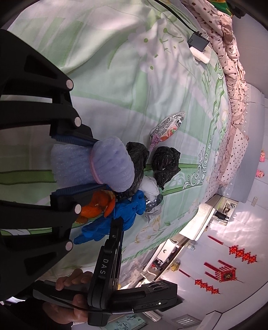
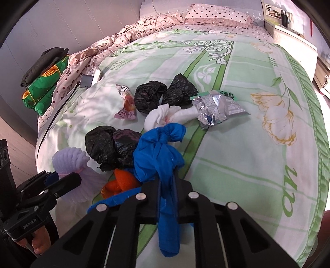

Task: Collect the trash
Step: 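Carry both items over the yellow bin and open both tools to drop them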

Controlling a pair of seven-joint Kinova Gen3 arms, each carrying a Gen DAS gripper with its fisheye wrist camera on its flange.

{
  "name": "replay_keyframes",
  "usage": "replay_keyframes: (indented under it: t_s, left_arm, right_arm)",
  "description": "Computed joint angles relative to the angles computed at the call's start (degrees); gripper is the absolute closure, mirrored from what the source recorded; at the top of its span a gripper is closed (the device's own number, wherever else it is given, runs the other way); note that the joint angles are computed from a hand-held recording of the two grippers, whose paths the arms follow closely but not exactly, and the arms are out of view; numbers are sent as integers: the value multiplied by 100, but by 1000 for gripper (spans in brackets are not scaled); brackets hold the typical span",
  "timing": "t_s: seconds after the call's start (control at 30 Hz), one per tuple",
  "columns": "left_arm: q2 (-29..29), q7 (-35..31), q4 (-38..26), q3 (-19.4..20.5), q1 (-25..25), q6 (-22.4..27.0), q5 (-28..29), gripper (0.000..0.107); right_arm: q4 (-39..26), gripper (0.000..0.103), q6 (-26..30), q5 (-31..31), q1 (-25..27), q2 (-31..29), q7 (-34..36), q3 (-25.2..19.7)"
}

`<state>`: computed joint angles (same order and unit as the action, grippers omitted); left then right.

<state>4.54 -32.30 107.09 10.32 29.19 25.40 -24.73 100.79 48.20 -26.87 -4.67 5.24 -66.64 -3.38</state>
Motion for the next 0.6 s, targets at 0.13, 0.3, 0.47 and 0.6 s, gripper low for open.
replay_keyframes:
  t_s: [0.13,0.3,0.47,0.6]
  left_arm:
    - [-176,65,74,16,-46,45,-70,75]
    - [-395,191,152,145,-199,142,-208,75]
    - [-555,427,134,338,-343,317,-461,75]
    - [-653,581,63,482,-436,475,-639,75]
  right_arm:
    - [38,95,17,-142,57,-126,117,38]
    - [125,95,27,-280,107,-339,235,132]
    - [200,95,48,-453,150,-580,404,264]
    - [256,95,97,-595,193,-778,550,404]
